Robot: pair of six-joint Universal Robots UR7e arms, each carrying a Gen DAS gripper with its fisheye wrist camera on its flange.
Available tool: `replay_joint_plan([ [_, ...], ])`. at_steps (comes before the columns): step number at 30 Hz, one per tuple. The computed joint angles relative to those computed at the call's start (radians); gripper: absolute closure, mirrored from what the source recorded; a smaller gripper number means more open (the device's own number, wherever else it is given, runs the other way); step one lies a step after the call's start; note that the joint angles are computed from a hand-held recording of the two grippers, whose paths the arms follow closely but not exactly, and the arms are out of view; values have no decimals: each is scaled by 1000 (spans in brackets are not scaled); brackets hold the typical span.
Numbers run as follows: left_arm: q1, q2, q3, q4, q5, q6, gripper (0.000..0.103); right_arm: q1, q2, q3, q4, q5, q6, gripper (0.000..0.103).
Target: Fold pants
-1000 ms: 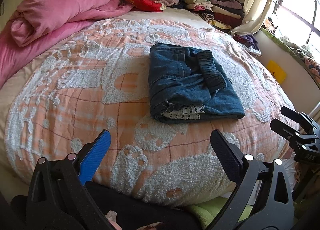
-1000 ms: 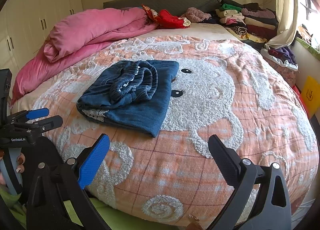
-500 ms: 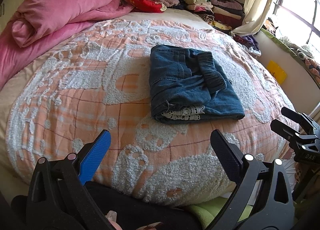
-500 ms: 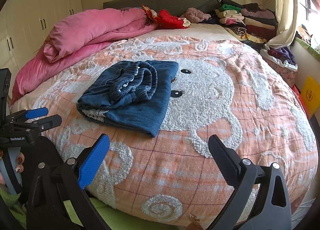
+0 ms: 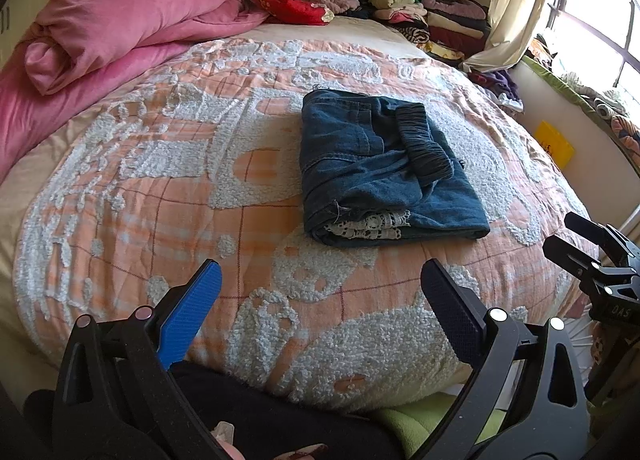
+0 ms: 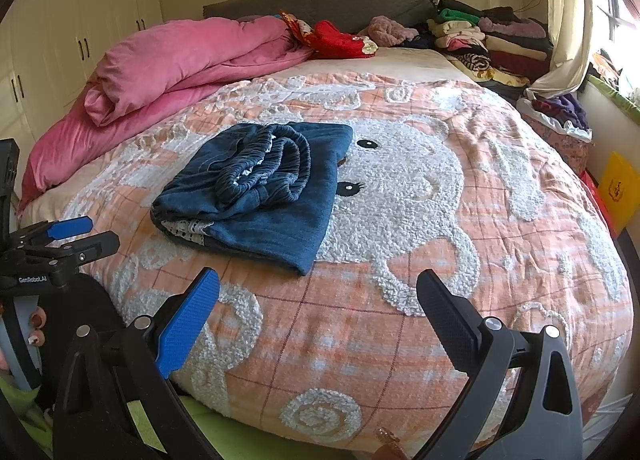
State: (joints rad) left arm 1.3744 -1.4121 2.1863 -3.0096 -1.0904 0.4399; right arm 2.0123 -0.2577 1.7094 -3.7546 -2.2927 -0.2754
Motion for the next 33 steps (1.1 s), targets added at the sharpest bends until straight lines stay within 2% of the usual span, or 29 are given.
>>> replay_joint_plan([
  [33,-2,-4,2,11,8,5,10,-2,-4,-2,-5,-36,4,5],
])
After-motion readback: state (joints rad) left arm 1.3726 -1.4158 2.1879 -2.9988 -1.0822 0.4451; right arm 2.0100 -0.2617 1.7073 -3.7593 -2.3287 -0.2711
